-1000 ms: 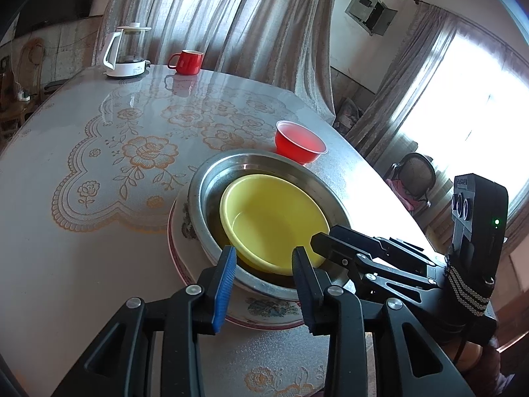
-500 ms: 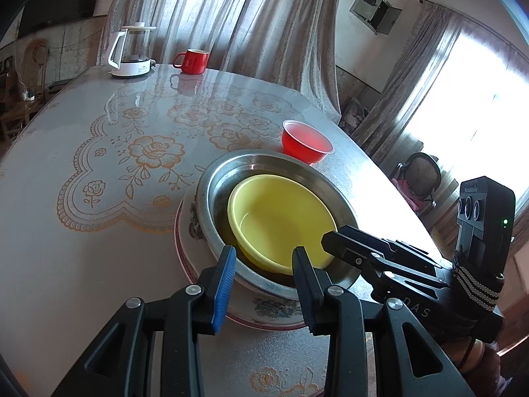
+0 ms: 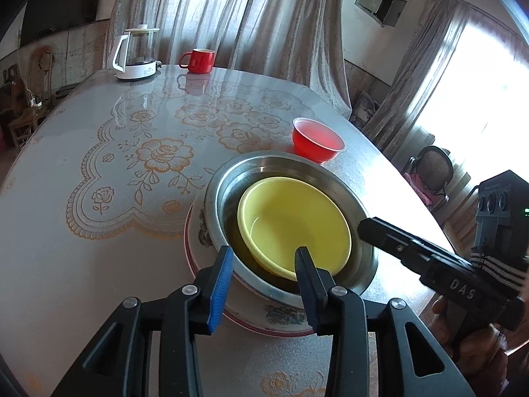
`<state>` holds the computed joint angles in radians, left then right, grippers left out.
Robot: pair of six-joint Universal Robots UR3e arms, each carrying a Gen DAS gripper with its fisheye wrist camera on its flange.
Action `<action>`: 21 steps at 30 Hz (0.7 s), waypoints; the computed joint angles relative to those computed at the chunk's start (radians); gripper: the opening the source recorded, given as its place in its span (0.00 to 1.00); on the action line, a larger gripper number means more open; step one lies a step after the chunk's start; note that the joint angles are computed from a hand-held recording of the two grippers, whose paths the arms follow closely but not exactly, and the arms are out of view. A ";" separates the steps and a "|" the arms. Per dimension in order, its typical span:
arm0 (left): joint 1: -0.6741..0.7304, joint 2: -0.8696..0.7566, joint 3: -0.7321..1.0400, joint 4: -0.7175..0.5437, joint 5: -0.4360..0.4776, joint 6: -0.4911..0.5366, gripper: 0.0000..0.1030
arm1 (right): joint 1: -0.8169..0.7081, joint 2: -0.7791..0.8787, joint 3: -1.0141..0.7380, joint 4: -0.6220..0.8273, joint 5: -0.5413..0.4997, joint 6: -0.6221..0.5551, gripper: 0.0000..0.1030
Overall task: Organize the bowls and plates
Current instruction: 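Move the right gripper to the rim of the red plastic bowl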
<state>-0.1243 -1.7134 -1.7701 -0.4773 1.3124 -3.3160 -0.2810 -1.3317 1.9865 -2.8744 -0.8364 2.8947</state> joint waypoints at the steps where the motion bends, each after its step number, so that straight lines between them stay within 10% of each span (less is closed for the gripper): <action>1: -0.002 -0.005 0.010 -0.007 0.003 0.001 0.38 | -0.009 0.000 -0.002 0.004 0.015 0.005 0.34; 21: -0.013 -0.232 0.437 -0.230 -0.002 -0.034 0.38 | -0.110 0.156 -0.227 0.063 0.054 0.154 0.34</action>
<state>-0.1368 -1.9457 -1.3336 -0.7075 1.3106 -3.3504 -0.3912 -1.1755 1.7600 -2.8119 -0.7821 3.0487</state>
